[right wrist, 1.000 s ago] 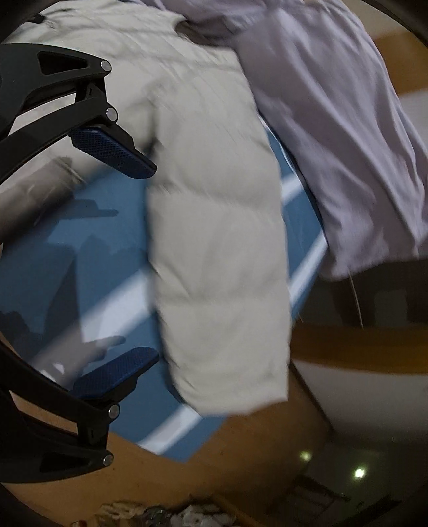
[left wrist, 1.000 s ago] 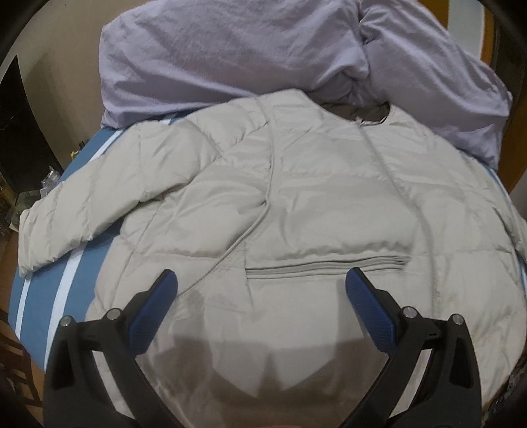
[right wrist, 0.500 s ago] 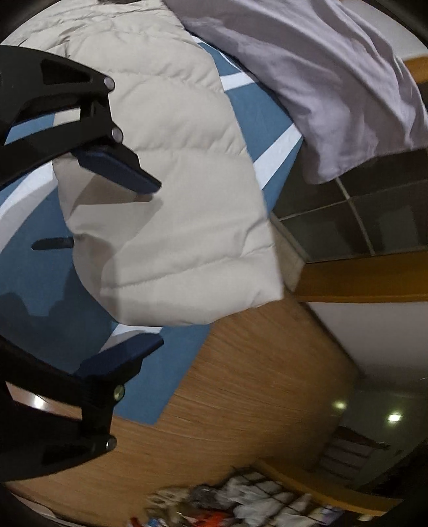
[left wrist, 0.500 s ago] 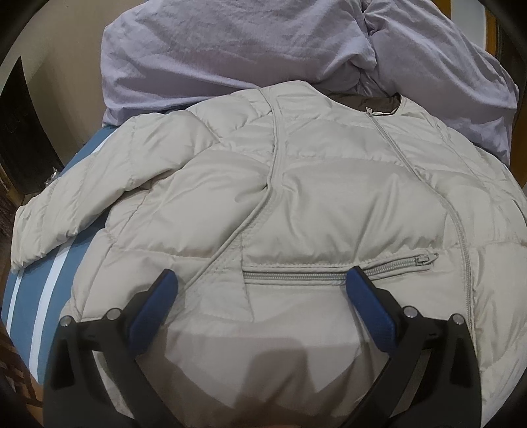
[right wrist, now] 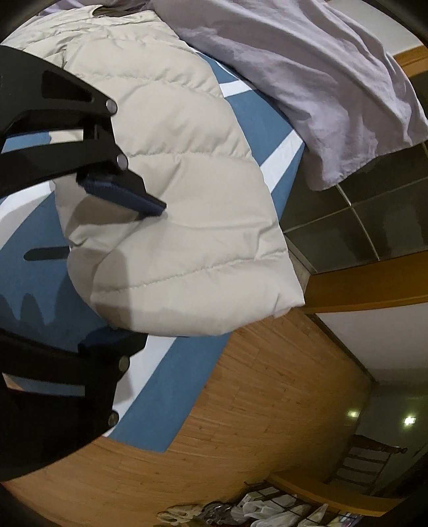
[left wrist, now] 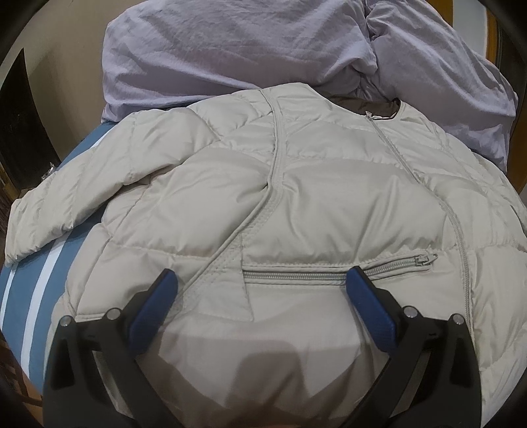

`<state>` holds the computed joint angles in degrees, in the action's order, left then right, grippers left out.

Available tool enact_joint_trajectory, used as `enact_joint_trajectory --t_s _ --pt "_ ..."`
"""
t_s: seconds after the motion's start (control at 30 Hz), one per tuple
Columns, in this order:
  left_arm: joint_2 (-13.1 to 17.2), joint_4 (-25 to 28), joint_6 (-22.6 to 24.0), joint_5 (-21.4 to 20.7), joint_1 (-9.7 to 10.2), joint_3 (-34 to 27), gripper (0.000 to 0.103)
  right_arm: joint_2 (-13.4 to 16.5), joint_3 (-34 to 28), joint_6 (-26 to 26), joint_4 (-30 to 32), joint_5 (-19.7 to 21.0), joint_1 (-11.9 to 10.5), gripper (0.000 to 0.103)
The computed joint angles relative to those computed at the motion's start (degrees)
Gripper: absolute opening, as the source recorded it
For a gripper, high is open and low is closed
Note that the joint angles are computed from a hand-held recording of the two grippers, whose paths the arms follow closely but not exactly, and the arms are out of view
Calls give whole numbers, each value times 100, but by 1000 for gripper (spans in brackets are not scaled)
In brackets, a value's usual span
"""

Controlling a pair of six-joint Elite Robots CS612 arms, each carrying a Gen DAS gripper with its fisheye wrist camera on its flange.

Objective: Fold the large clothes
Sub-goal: 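Move the right tool to the jacket sleeve cuff and close on it, then lift the sleeve with the right tool and fold it across the jacket front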

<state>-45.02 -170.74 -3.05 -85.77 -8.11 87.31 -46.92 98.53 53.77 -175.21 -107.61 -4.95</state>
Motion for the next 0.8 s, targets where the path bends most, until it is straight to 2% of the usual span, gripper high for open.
enact_joint_trajectory --t_s 0.2,0.27,0.4,0.57,0.8 --pt "9 -6 -38 -87 23 -9 101 -41 -61 -126 169 -107 36 29" --pt "12 -6 -51 -117 31 -13 101 -69 -117 -195 305 -240 72 25" --pt "16 -6 -73 -159 39 -20 101 -96 -242 -317 443 -550 184 22" --pt "22 -12 -98 -203 49 -25 101 -89 -512 -832 316 -945 396 22" --pt "26 -25 -127 -261 63 -24 101 142 -1242 -1753 268 -916 728 21"
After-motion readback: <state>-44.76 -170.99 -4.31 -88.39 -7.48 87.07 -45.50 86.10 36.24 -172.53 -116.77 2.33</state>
